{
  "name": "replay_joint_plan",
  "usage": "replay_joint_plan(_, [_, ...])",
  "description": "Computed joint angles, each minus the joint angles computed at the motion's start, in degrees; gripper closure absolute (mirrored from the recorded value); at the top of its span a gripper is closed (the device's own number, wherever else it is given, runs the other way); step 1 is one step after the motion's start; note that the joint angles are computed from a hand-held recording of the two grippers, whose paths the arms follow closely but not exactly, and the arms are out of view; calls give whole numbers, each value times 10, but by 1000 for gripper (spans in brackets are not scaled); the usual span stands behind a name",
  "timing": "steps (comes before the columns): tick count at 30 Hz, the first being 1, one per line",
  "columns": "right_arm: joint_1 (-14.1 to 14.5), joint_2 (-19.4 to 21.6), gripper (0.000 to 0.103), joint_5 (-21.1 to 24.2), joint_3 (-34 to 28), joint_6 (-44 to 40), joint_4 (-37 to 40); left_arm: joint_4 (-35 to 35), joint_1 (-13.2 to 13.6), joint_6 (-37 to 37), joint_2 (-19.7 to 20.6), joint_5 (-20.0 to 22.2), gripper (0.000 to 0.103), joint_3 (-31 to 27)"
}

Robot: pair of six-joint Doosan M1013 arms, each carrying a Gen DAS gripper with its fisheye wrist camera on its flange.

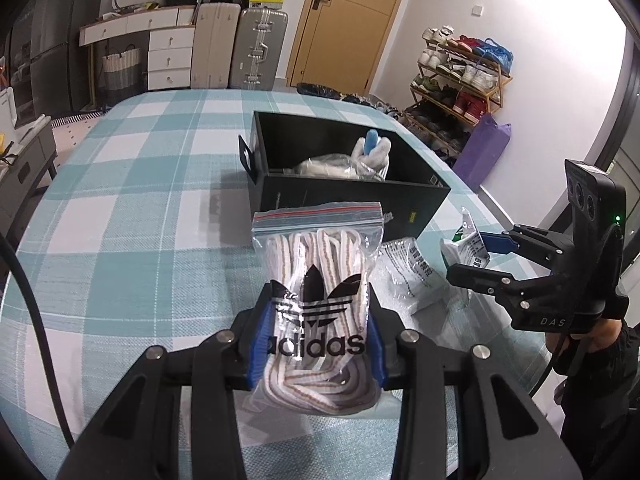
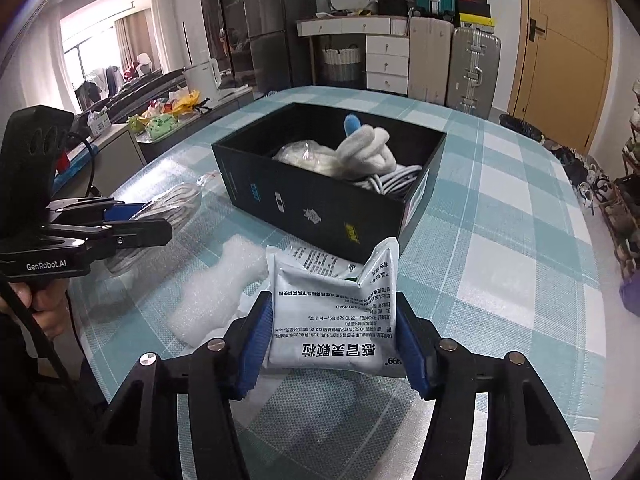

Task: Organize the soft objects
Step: 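Lift the adidas bag and white packet and carry both over the black box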

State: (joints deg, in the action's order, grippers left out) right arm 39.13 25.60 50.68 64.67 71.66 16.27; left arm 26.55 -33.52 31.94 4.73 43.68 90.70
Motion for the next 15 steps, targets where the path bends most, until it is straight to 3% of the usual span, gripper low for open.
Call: replay_joint_plan(15, [-3, -26, 44, -93, 28, -12, 44, 62, 2, -3, 5, 10, 64, -32])
